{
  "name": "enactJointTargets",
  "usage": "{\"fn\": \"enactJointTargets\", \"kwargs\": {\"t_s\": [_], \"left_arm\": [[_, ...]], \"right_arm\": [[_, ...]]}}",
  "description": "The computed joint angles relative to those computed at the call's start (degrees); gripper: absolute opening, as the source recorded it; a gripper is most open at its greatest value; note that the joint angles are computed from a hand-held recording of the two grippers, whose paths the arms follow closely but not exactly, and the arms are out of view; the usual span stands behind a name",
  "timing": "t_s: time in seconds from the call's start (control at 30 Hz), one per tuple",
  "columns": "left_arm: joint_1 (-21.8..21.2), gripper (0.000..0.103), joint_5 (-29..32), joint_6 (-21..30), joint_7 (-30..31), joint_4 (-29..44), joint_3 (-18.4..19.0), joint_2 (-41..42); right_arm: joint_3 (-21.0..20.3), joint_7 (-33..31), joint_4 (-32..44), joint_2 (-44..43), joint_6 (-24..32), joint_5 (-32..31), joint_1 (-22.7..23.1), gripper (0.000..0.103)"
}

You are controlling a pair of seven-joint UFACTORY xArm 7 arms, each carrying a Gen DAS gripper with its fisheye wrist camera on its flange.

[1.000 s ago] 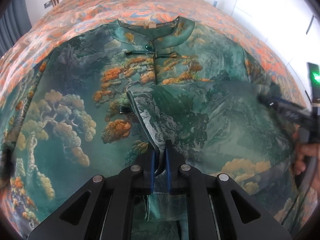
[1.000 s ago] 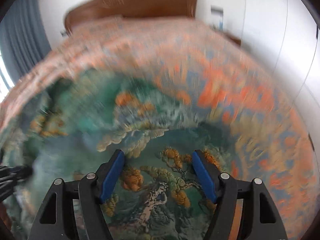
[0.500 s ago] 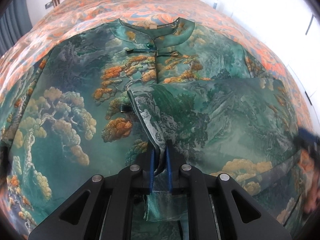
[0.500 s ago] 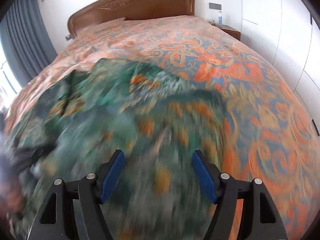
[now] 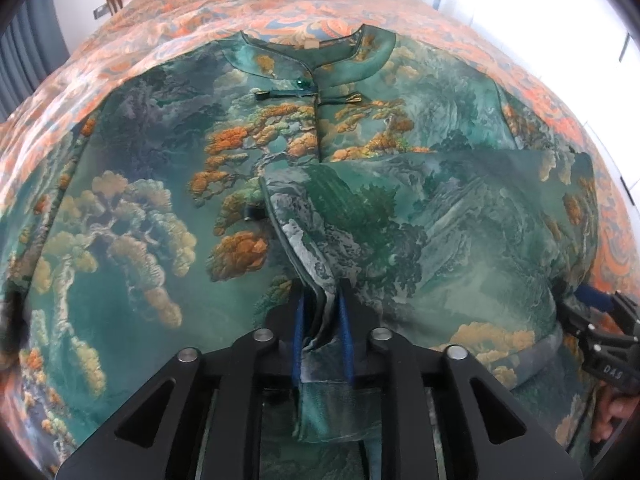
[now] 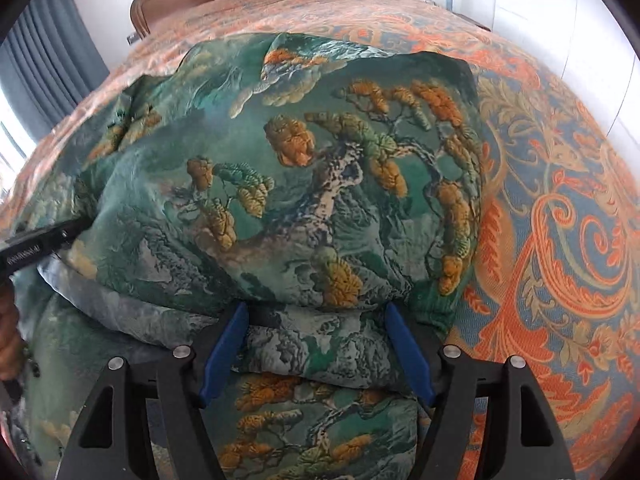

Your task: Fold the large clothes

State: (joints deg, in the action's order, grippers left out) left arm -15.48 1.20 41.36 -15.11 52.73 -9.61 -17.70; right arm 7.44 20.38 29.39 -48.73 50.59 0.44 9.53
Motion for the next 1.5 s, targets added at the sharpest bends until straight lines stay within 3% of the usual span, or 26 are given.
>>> {"fn": "enactJointTargets", "kwargs": {"t_s": [0.07,0.13,0.27,0.37,0.6,0.7,0.83,1.0,1.07,1.1,1.17,1.23,1.33,1.4,1.5], "left_arm": [[0.4,0.043,0.6,1.8,-0.7,-0.7,-0.1,-2.3],[0.3,0.054,0.2,3.7,0.4,-2.6,0.8,-6.8],[-0.9,0.070,-3.9,7.5,8.7,-9.0,5.1,-20.5],[0.6,0.078,-3.4,12.2,13.9,-14.4,7.0,-32.5],[10.5,0.078,1.0,23.3,22.8,-22.4,13.1,-52.4],[16.0,0.078,1.4,24.2,24.8,-22.2,18.0,-51.9],[23.3,0.079,-2.1,21.5,24.1,-19.4,27.0,-44.1],[29.0,0.079,-12.0,13.9,19.6,-14.3,36.1,-28.8],[30.1,0.079,-15.7,10.8,18.7,-12.7,37.6,-23.7],[30.8,0.079,-17.1,9.7,18.5,-12.1,37.8,-21.8],[31.5,0.070,-20.4,7.0,18.0,-10.6,38.0,-17.9],[32.2,0.012,-23.5,5.6,17.8,-9.7,37.5,-15.7],[35.3,0.007,-22.0,4.0,16.3,-9.8,32.3,-16.5],[37.9,0.006,-15.1,0.3,15.2,-11.2,25.0,-20.7],[36.5,0.006,-6.0,-4.6,17.1,-13.5,16.5,-29.4]], "right_arm": [[0.0,0.3,0.4,0.3,0.5,0.0,-0.2,0.073],[0.5,1.4,1.1,-1.0,1.9,-0.3,-0.7,0.073],[4.4,6.9,4.7,-6.2,10.5,-1.2,-1.0,0.073],[6.8,9.7,5.8,-13.3,14.9,1.1,2.7,0.073],[21.4,21.4,9.5,-23.0,21.2,6.3,10.6,0.073],[29.0,27.0,12.7,-22.8,20.9,8.2,12.8,0.073],[35.8,32.5,17.9,-18.6,18.8,9.2,13.6,0.073],[40.4,33.5,23.9,-12.4,19.3,6.2,13.7,0.073],[41.6,33.1,25.8,-10.4,20.1,4.6,13.5,0.073],[42.1,33.0,26.4,-9.6,20.4,4.2,13.6,0.073],[42.4,33.4,26.6,-8.8,20.6,4.0,14.2,0.073],[42.7,34.1,26.5,-8.0,20.5,3.9,14.8,0.073],[43.4,35.3,26.2,-7.1,20.3,3.8,15.8,0.073],[43.6,36.7,25.5,-6.9,19.9,4.0,16.8,0.073],[43.2,38.7,24.3,-7.1,18.9,4.1,18.5,0.073]]}}
